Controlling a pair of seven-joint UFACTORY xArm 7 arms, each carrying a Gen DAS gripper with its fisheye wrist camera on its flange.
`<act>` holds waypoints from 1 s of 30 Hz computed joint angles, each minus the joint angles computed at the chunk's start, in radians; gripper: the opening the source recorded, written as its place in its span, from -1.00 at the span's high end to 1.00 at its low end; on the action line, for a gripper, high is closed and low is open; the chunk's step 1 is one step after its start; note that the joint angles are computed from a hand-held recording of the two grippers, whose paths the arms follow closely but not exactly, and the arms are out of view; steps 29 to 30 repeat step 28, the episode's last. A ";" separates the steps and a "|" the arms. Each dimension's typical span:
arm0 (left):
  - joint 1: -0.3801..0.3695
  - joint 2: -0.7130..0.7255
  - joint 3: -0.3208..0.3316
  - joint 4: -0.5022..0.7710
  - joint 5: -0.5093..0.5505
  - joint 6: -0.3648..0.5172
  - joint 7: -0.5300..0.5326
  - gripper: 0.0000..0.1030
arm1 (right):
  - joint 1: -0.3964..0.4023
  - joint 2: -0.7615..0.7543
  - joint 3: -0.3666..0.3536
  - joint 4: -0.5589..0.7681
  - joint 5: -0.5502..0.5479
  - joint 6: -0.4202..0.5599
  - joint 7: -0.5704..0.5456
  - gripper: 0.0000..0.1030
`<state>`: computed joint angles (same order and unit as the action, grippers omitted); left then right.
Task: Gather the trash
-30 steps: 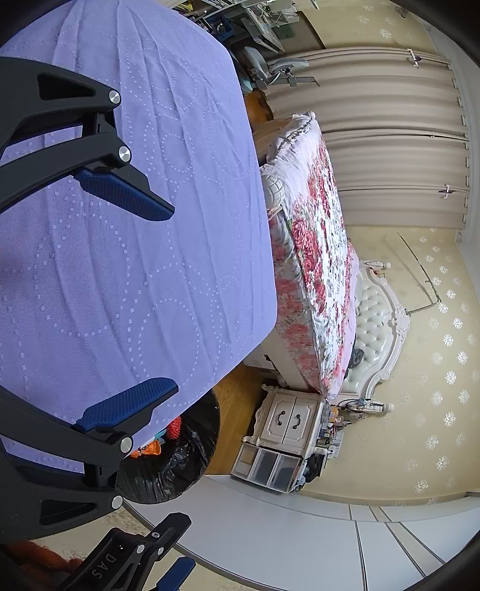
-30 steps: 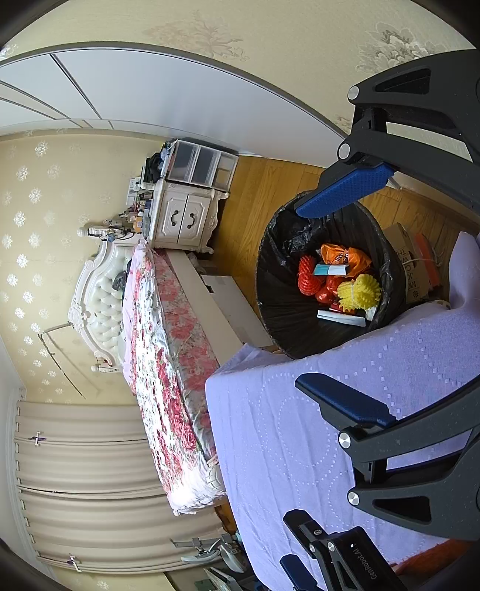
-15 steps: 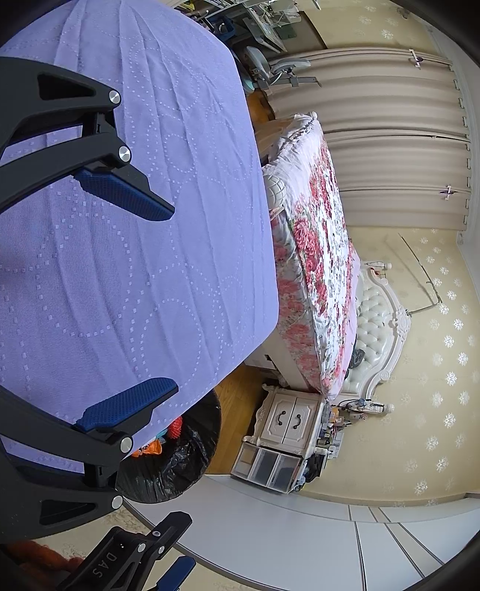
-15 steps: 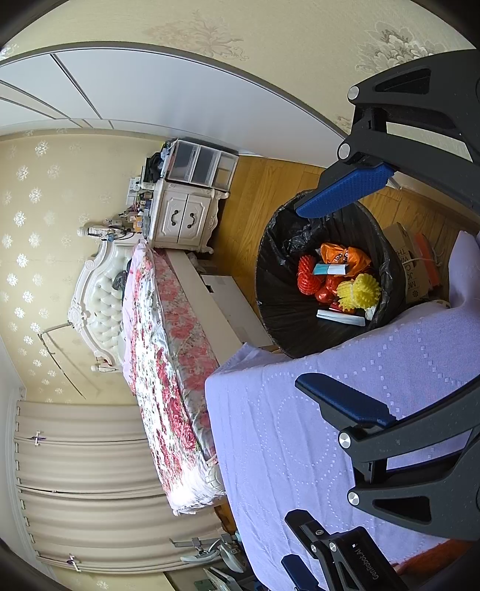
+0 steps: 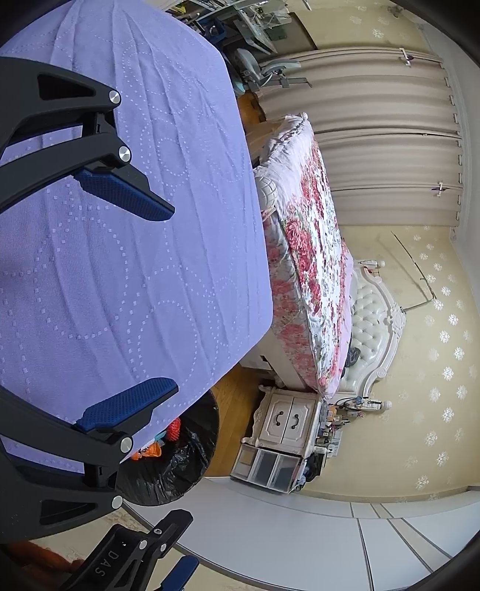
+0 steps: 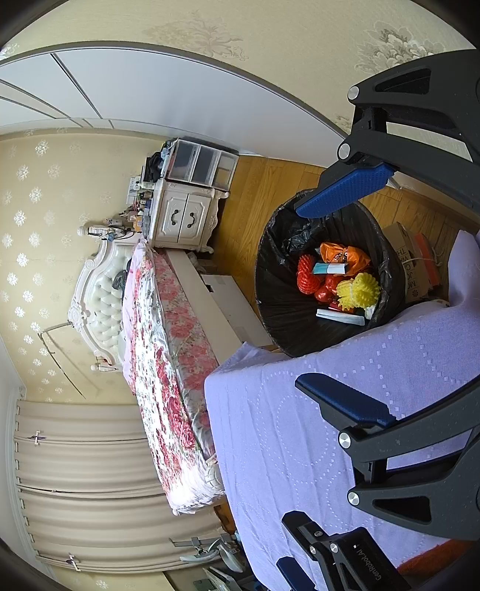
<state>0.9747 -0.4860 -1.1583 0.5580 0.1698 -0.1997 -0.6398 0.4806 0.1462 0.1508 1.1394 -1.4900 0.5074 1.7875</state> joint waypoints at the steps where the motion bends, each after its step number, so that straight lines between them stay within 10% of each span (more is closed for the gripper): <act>1: 0.000 0.006 0.002 0.002 0.002 0.000 0.003 -0.63 | 0.000 0.000 0.000 0.000 0.000 0.000 0.000 -0.63; 30: 0.023 0.024 0.008 -0.008 -0.037 -0.007 0.044 -0.66 | 0.022 0.041 0.000 0.040 0.027 -0.014 -0.040 -0.63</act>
